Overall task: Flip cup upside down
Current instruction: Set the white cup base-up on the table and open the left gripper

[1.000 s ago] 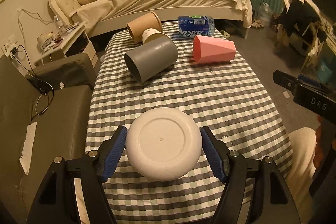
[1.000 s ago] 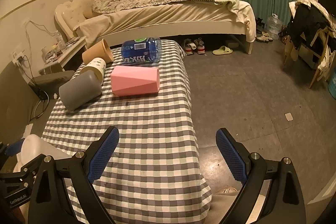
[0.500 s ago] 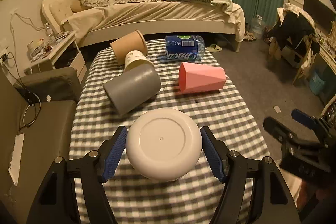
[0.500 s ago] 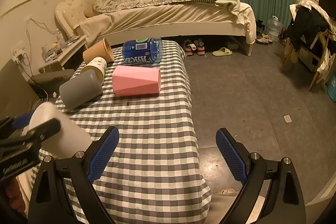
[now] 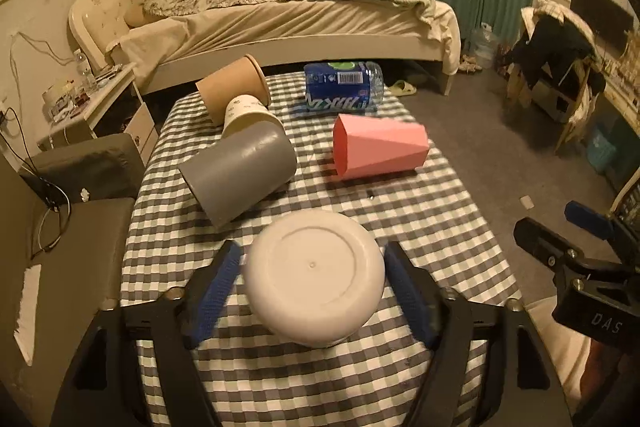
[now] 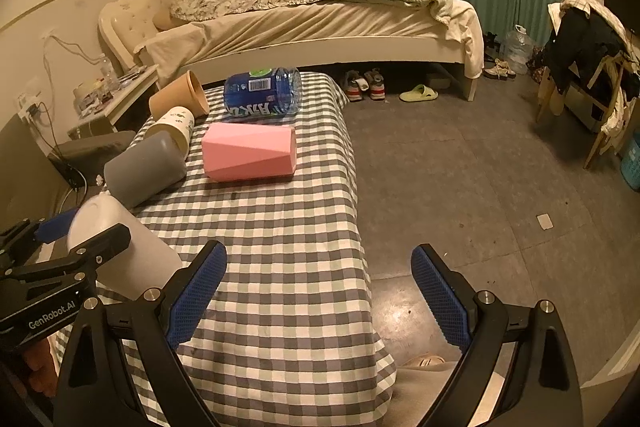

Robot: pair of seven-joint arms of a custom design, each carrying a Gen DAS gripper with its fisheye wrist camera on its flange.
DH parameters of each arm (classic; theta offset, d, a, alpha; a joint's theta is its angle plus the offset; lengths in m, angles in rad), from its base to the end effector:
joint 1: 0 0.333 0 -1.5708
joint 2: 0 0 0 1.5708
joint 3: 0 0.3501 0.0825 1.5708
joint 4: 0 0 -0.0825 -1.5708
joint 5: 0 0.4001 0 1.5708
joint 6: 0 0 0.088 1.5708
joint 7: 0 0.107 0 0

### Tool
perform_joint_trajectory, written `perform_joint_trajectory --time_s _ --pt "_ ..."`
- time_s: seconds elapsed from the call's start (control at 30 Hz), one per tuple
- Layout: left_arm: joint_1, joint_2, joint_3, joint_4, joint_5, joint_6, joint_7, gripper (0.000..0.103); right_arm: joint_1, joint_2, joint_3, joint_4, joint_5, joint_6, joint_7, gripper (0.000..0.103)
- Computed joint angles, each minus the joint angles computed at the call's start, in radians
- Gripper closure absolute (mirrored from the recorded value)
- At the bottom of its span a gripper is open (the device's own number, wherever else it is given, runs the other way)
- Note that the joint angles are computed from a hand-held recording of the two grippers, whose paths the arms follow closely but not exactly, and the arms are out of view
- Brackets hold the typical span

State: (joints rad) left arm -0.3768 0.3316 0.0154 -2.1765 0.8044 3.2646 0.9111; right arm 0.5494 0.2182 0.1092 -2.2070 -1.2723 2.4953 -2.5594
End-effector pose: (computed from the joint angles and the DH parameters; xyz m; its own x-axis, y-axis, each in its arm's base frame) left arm 0.5429 -0.2831 0.3276 -0.5022 -0.8642 -0.0316 -0.6382 0.3950 -0.6608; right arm 0.4507 0.3547 0.3070 -0.4043 -0.9084 -0.1068 -0.6425 0.3652 -0.6737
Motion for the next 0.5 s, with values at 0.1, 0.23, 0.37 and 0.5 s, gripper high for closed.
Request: perform_joint_trajectory --time_s 0.1,0.23,0.37,0.5 --pt "-0.179 -0.015 0.197 -0.018 -0.017 0.077 -0.022 0.016 0.009 -0.021 0.008 -0.003 0.009 -0.027 -0.012 0.009" --pt "-0.277 -0.050 0.300 -0.052 -0.099 0.118 0.036 0.016 0.023 -0.060 0.025 -0.006 0.015 -0.079 -0.020 0.009" --pt "-0.310 -0.109 0.345 -0.106 -0.189 0.150 0.094 0.016 0.039 -0.099 0.050 -0.005 0.017 -0.144 -0.032 0.009" --pt "-0.451 -0.180 0.485 -0.200 -0.402 0.196 0.276 0.008 0.054 -0.124 0.073 0.009 0.014 -0.188 -0.041 0.009"
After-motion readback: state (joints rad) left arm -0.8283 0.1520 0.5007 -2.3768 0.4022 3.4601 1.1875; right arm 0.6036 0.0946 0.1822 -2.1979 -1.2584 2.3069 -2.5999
